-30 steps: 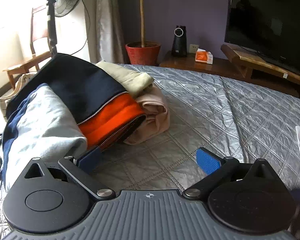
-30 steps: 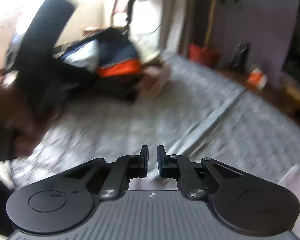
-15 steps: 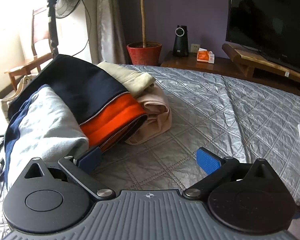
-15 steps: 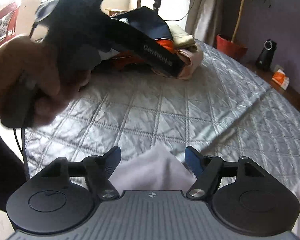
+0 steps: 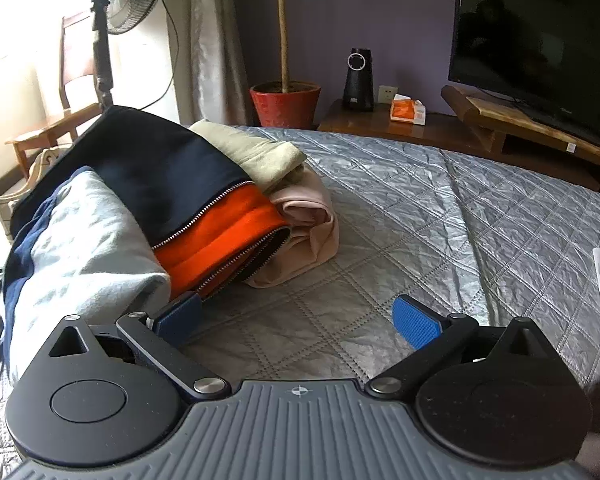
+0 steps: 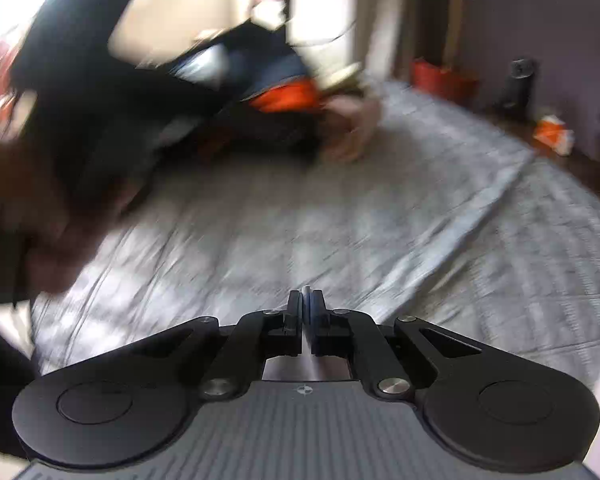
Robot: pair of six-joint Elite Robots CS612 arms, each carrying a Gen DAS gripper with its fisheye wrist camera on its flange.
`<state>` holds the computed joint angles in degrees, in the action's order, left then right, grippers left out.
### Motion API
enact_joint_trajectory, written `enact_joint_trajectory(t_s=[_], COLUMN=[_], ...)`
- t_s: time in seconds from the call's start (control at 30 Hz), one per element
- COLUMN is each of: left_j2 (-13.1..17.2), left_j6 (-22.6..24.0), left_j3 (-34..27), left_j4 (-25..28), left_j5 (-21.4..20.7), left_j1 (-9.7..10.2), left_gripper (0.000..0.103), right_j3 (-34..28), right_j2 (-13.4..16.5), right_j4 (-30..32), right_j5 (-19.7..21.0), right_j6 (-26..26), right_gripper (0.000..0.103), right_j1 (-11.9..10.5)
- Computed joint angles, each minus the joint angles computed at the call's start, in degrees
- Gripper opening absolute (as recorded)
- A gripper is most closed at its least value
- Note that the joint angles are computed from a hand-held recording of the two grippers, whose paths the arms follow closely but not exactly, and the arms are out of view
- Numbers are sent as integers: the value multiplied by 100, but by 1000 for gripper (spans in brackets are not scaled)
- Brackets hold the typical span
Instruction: Fold clothes
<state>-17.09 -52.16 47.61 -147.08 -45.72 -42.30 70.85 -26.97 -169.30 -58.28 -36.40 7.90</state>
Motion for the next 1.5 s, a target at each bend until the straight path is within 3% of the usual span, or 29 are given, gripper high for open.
enact_joint_trajectory(t_s=[0.13, 0.2, 0.27, 0.33, 0.37, 0.43, 0.5, 0.6, 0.63, 0.67, 0.73, 0.97, 1.1, 1.13, 1.17, 1.27, 1.33, 1.47, 1.5], left_j2=[20, 35, 52, 68, 74, 82, 71, 47, 38, 28, 20, 97, 99, 95, 86, 60, 46, 51, 55], left_j6=[82, 135, 185, 216, 220, 216, 139, -34, -83, -132, -182, 147, 192, 160, 111, 43, 31, 70, 102], left_j3=[-36, -62, -91, -123, -132, -144, -127, -93, -78, -62, -51, -175, -174, -169, -156, -108, -79, -84, -87], left_j4=[-1, -7, -2, 24, 14, -10, 7, 110, 138, 166, 217, 57, 32, 41, 44, 34, 9, -58, -63], left_j5=[-11, -32, -66, -93, -95, -86, 8, 196, 242, 288, 337, 122, 63, 52, 34, 32, 45, 21, 36], left_j1=[-7, -10, -10, -9, -9, -10, -16, -30, -34, -39, -45, -29, -17, -12, -7, -3, -5, -4, -8], left_gripper=[102, 102, 102, 102, 102, 102, 102, 102, 102, 102, 103, 103, 103, 103, 103, 103, 103, 103, 103], right_j3=[-134, -203, -220, 14, 204, 683, 1205, 1748, 1754, 1685, 1470, 903, 856, 868, 873, 894, 930, 1019, 1043], right_j2=[170, 221, 208, 97, 14, -229, -439, -654, -636, -603, -499, -170, -72, -89, -112, -178, -210, -231, -214], right_j4=[-965, -1226, -1152, -1421, -1646, -1910, -2247, -2196, -2077, -1870, -1650, -1375, -1579, -1507, -1367, -970, -797, -1148, -1408], right_j5=[-499, -790, -658, -690, -874, -1133, -728, -662, -753, -740, -738, -1678, -1726, -1637, -1457, -878, -183, -310, -604], right_j6=[507, 1173, 1760, 2073, 2166, 2418, 2436, 1083, 663, 484, 711, 14, -202, -226, -195, 139, 358, 603, 612], right_gripper=[10, 24, 55, 77, 78, 76, 76, 60, 33, 14, 15, 20, 18, 8, 4, 4, 4, 10, 17], right_j1=[30, 9, -77, -143, -146, -137, -155, 30, 113, 148, 180, 381, 428, 423, 399, 315, 218, 236, 268])
